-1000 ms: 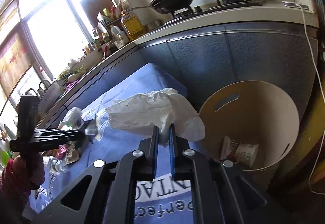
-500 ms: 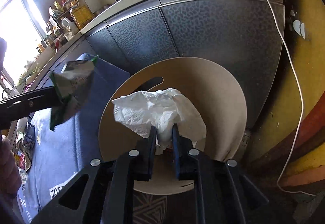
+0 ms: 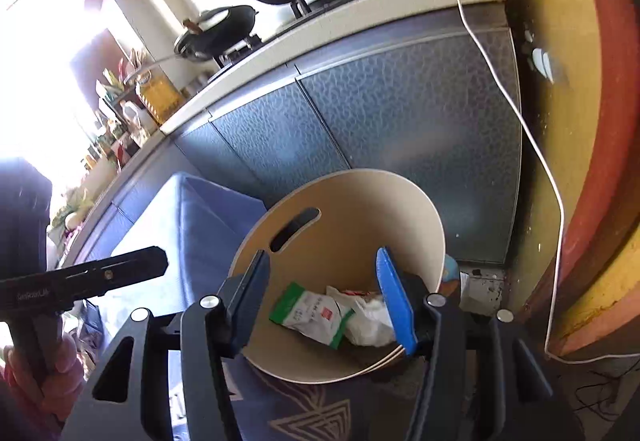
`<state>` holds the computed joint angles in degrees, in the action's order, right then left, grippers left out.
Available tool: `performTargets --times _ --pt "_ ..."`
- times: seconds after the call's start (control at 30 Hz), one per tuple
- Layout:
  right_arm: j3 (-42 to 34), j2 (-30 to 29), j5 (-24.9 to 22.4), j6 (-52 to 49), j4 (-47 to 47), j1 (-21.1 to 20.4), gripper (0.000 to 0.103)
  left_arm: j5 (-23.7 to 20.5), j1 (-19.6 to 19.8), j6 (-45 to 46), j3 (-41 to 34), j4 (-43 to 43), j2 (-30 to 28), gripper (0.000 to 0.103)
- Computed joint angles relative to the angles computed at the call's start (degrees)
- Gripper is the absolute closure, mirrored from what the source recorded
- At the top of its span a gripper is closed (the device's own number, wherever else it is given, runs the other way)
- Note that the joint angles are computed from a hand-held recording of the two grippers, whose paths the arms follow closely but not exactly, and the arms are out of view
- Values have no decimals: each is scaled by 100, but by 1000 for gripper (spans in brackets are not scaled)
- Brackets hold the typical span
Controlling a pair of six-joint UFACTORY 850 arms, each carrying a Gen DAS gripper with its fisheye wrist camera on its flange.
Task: Collect trash
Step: 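Carry the tissue and packet to the wastebasket and release both, then grasp the clear green-label plastic bottle with the left tool while the right tool grasps a foil wrapper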
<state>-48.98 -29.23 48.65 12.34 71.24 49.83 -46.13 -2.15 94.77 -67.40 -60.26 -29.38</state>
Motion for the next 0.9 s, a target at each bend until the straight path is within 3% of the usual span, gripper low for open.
performTargets --times 0.23,0.47,0.63,0.67,0.73,0.83,0.9 --pt "-349 -14 266 -336 86 374 47 -145 847 1278 911 -909 781 52" --pt "-1306 -467 -99 -1108 -156 625 47 -145 2289 2608 1510 -1592 1120 52" --pt "-2510 -1155 -1055 -1510 -917 602 47 -169 3477 2501 1147 -1336 796 51" --pt "-2819 -1327 -1282 -1564 -1006 617 47 -152 3707 2359 1004 -1276 682 43" --pt "-3415 -1671 -1829 -1445 -1425 568 50 -112 4122 1993 700 -1239 451 36" --pt "-4590 -2332 -2715 -1586 -1730 509 58 -142 4559 1204 170 -989 41 36" --pt "-5581 -2904 -3321 -2228 -1274 490 63 -213 4742 661 -173 -818 -256 35"
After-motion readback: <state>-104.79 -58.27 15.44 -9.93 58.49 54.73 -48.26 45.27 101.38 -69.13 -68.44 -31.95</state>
